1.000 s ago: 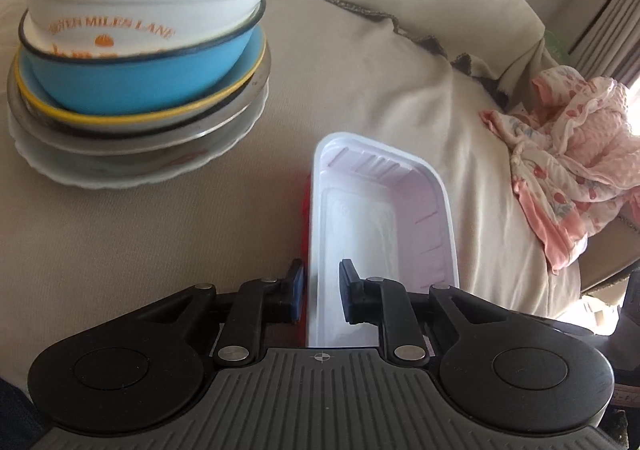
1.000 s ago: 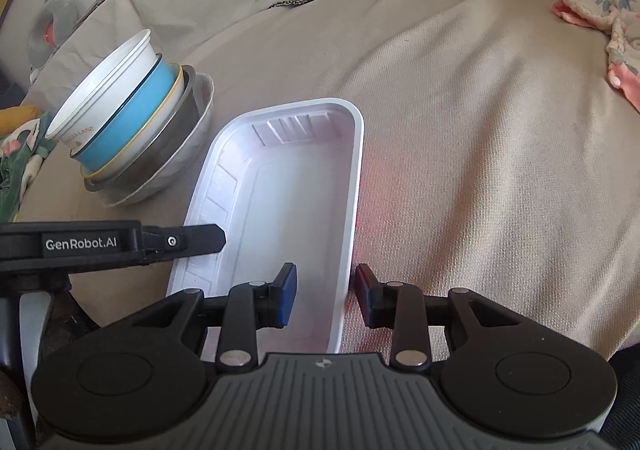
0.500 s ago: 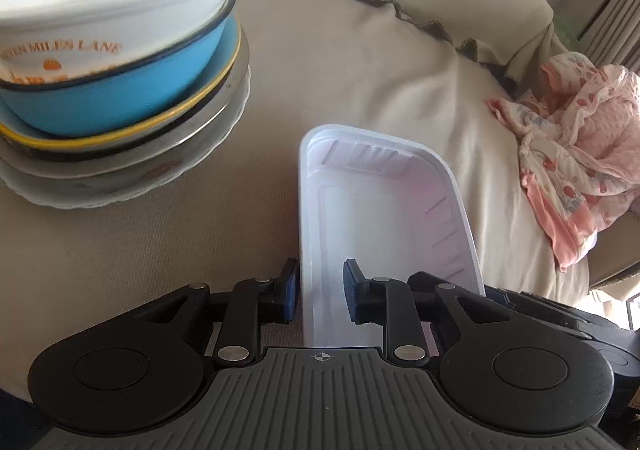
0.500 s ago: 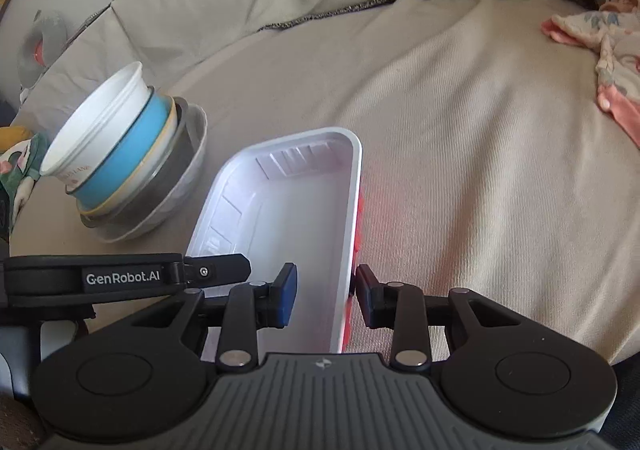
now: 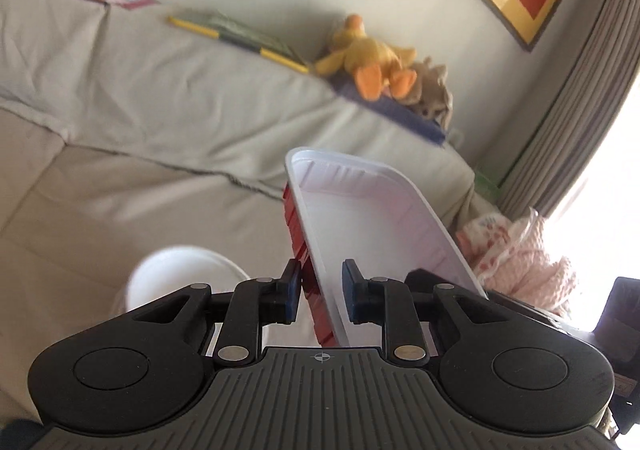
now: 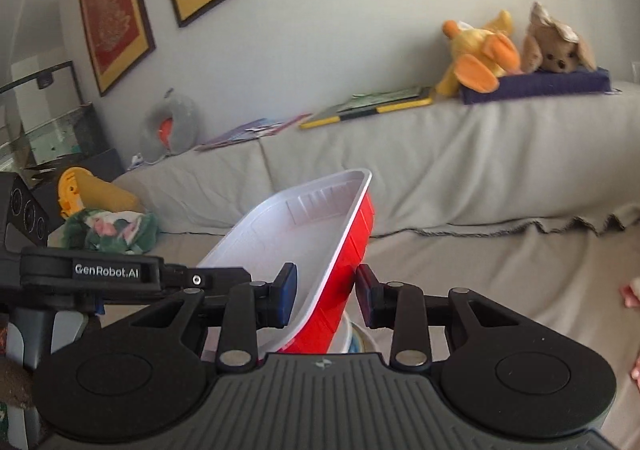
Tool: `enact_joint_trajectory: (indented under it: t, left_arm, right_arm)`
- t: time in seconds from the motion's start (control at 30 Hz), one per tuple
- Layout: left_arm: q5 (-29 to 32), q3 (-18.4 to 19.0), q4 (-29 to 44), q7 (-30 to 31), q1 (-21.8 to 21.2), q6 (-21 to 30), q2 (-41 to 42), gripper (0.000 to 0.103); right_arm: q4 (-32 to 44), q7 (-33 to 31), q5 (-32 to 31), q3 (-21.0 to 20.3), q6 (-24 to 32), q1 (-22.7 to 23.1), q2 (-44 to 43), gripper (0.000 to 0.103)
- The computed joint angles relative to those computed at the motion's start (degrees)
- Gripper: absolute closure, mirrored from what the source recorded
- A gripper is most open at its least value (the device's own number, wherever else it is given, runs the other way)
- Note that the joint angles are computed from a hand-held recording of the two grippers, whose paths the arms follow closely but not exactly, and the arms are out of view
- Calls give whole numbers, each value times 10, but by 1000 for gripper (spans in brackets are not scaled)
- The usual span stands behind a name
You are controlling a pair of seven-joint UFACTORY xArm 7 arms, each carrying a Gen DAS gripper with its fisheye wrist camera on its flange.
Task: Organize plates and bowls
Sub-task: 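Lower the tray into the white bowl on top of the stack with both tools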
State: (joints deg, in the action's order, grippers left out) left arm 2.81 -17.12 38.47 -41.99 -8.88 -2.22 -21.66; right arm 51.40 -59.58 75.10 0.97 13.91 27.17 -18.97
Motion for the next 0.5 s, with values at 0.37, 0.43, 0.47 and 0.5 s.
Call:
enact_joint_trajectory:
  t: [0.37,0.43,0.47,0.5]
  left_arm:
    - [-26,126,-43,81,-67,-34,42,79]
    - [-51,199,-51,108,-140,-48,64,79]
    - [-63,236,-52,119,-177,-53,73,79]
    - [-74,296,-53,133,-236,-57,81,79]
  right_arm:
    - [76,102,-118,70,-26,-5,144,70]
    - [77,123,-145,78,-32,-11,162,70]
    - [78,134,-158,82,-33,-14,170,70]
    - [78,145,-170,85,-31,-18,176,70]
